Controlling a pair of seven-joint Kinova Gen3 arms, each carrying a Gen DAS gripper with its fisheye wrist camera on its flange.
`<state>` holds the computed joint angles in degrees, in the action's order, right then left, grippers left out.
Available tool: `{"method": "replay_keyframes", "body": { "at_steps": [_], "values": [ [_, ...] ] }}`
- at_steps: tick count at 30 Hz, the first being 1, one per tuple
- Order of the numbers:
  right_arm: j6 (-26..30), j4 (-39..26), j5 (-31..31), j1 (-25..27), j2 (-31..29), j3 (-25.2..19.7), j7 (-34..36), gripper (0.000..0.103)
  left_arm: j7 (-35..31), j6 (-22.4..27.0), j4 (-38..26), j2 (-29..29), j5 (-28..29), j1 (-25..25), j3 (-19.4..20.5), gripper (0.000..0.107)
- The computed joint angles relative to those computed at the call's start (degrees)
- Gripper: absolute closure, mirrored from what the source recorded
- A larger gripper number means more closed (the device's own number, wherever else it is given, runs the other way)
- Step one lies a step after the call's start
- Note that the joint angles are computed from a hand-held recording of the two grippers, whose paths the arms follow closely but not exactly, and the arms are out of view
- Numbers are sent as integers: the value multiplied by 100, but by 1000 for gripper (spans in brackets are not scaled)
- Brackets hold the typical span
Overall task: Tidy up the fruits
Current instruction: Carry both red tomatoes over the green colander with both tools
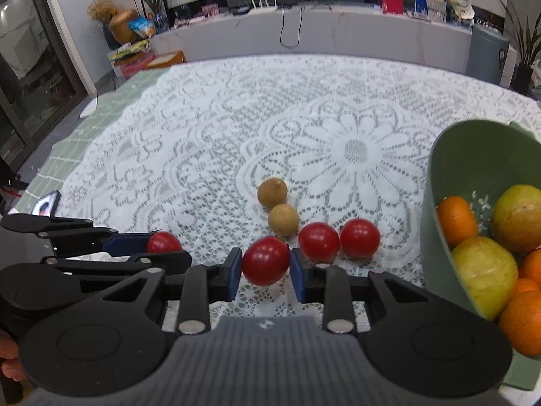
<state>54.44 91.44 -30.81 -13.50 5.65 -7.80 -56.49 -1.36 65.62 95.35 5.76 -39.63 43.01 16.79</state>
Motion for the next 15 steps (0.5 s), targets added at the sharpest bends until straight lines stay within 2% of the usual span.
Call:
{"method": "replay_keyframes", "body": {
  "at_steps": [7,12,15],
  "values": [
    [-141,295,-635,234,-555,238,638,76,550,-563,95,-350,-300,-83,118,74],
    [79,114,-861,366,-724,501,704,76,561,-522,-255,-310,-658,-62,257,74],
    [76,-33,-702,418,-809,572,669,76,428,-614,-492,-228,-721,-62,239,74]
  ]
}}
